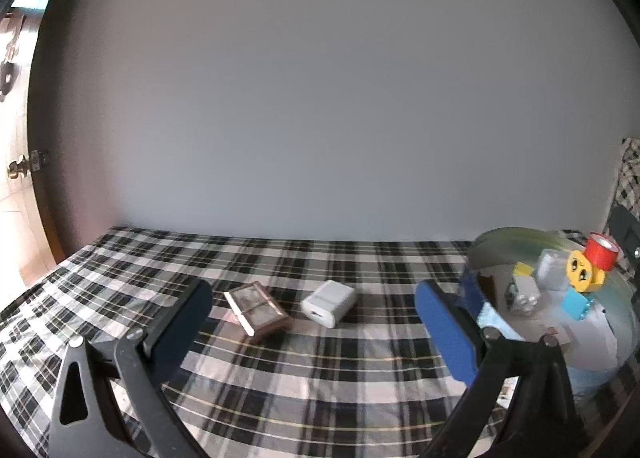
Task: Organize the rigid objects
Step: 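Withdraw both open tools from the tin toward the remaining items on the bed, then grasp the white charger with the right tool while the left grasps the brown picture box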
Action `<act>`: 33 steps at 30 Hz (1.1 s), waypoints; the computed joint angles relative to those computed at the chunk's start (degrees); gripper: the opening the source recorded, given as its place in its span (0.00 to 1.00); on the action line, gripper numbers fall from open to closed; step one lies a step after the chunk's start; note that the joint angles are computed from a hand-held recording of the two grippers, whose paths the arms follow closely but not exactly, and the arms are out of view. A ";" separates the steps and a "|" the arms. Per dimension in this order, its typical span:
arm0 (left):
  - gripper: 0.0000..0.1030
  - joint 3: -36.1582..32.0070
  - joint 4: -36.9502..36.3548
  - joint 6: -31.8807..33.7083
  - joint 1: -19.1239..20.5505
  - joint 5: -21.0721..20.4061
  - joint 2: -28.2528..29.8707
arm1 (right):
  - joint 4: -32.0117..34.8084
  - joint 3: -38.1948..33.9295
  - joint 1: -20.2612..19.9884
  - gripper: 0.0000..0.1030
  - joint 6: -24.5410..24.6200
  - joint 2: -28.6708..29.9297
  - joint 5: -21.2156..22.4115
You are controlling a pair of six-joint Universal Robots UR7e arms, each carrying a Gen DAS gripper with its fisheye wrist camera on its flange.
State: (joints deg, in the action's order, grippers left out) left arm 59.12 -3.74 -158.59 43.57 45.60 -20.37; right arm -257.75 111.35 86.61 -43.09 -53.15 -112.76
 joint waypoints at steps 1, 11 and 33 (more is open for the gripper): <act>1.00 -0.15 0.14 -0.03 0.29 -0.06 -0.13 | 0.61 -0.52 0.24 0.88 0.31 0.39 -0.13; 0.99 -2.73 2.64 -0.86 2.84 -1.09 -0.63 | 5.56 -4.81 2.24 0.88 1.03 4.07 -0.24; 0.99 -24.80 21.64 -9.88 8.62 -10.66 7.16 | 31.24 -16.78 5.06 0.88 3.27 9.54 -4.96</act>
